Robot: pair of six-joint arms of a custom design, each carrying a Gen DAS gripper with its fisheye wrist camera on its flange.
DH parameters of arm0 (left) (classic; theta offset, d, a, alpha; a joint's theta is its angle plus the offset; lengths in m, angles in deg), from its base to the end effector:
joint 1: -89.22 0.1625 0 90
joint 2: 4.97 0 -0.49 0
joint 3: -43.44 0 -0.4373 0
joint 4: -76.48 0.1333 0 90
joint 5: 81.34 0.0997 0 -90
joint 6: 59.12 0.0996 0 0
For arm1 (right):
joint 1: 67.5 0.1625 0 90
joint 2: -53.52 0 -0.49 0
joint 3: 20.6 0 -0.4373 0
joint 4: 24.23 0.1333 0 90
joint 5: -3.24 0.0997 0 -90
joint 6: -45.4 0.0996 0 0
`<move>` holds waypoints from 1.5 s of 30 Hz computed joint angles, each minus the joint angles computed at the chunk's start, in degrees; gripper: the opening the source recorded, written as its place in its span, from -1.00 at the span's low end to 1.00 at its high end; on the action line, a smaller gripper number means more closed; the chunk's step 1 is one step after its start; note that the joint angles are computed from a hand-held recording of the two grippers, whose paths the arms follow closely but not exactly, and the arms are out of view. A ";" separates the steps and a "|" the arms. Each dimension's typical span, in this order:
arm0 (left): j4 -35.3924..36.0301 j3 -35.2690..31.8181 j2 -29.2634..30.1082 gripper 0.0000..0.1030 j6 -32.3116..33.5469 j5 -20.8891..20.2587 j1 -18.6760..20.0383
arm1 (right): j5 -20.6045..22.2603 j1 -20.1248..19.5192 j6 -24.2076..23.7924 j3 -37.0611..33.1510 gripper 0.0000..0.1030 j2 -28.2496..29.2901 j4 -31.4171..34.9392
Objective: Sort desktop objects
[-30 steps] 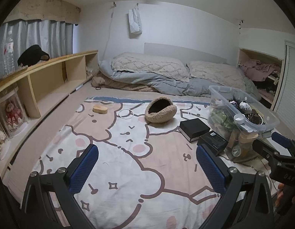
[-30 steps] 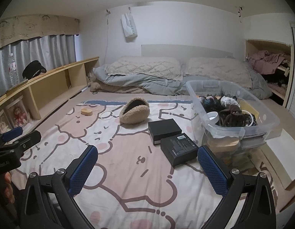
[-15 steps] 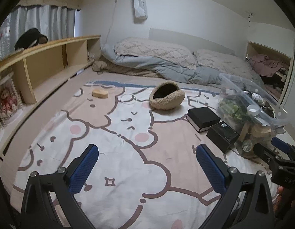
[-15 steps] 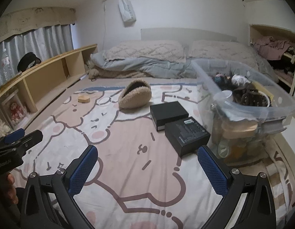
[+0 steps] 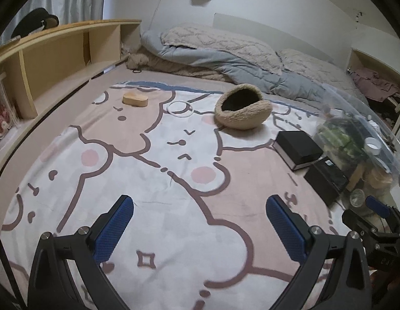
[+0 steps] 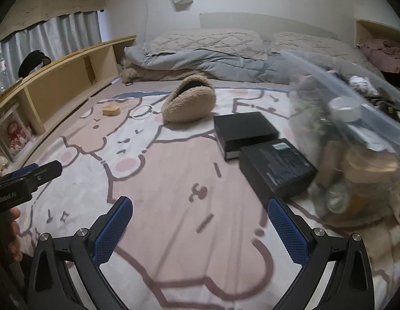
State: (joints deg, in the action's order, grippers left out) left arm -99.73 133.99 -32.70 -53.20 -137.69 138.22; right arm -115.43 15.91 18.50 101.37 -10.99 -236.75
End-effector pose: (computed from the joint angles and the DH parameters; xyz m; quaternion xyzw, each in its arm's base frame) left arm -0.3550 -0.6957 -0.0350 0.3193 0.8832 -0.2704 0.2118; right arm 0.0198 -0.5734 0.2897 0.0130 -0.8275 0.4388 0.3500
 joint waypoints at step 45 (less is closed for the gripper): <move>5.90 -28.10 13.51 0.99 -1.68 5.06 10.45 | 3.93 0.54 10.19 -86.46 -0.72 45.66 62.21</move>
